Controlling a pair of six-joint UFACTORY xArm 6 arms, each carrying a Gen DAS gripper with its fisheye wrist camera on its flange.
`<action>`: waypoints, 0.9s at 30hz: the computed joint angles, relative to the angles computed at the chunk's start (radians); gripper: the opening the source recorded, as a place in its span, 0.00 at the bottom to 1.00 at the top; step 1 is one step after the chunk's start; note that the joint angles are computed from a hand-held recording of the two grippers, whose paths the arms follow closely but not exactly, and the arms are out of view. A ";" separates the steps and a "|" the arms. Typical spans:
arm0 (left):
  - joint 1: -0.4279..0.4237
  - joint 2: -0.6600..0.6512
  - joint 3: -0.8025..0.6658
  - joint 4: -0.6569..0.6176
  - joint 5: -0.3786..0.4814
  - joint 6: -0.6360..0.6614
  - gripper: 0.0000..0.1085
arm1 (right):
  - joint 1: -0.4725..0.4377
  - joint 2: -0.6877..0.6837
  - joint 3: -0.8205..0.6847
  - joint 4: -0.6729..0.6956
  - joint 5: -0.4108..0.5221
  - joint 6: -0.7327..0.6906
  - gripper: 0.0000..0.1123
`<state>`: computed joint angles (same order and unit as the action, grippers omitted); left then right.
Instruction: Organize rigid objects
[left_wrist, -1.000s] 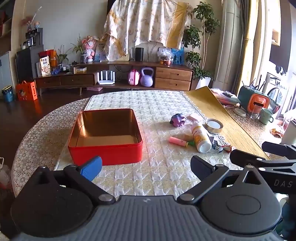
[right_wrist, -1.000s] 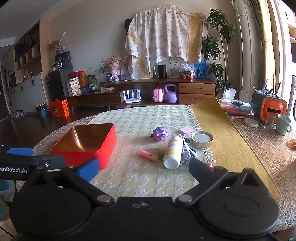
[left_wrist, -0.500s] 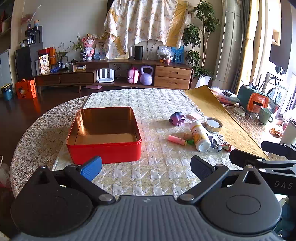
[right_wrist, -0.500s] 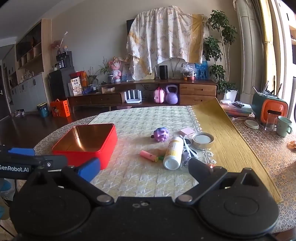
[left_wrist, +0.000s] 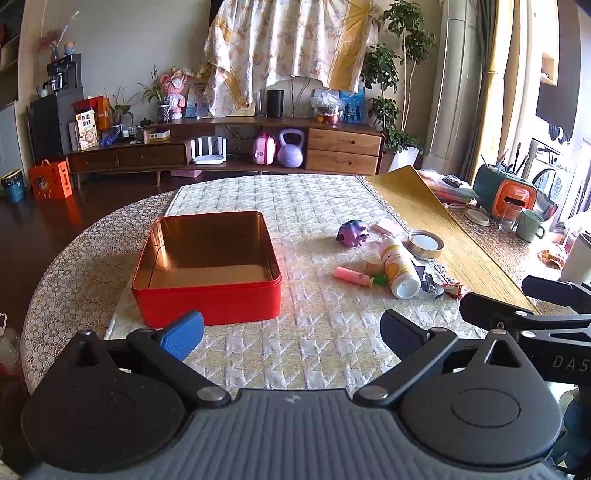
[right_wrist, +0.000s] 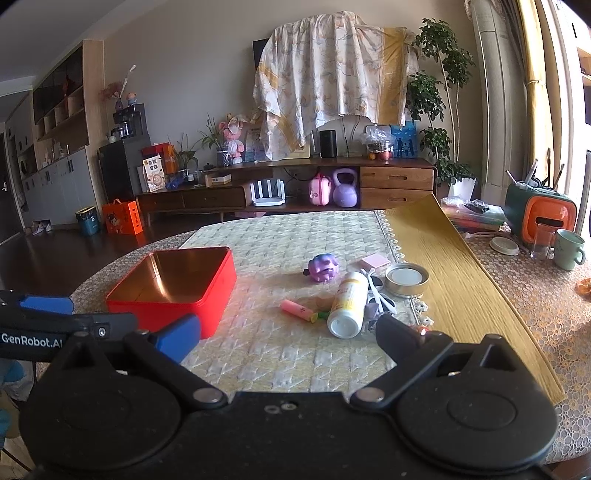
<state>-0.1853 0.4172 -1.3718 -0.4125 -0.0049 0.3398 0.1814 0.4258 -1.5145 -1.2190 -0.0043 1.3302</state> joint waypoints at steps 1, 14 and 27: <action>-0.001 0.000 -0.001 -0.007 0.001 0.007 0.95 | -0.001 -0.001 0.002 0.001 0.000 0.000 0.90; 0.008 0.029 -0.048 0.024 0.053 -0.029 0.94 | -0.012 0.003 0.008 0.055 -0.003 -0.036 0.90; -0.005 0.137 -0.219 0.065 0.147 -0.048 0.94 | -0.052 0.028 0.008 0.170 -0.022 -0.127 0.90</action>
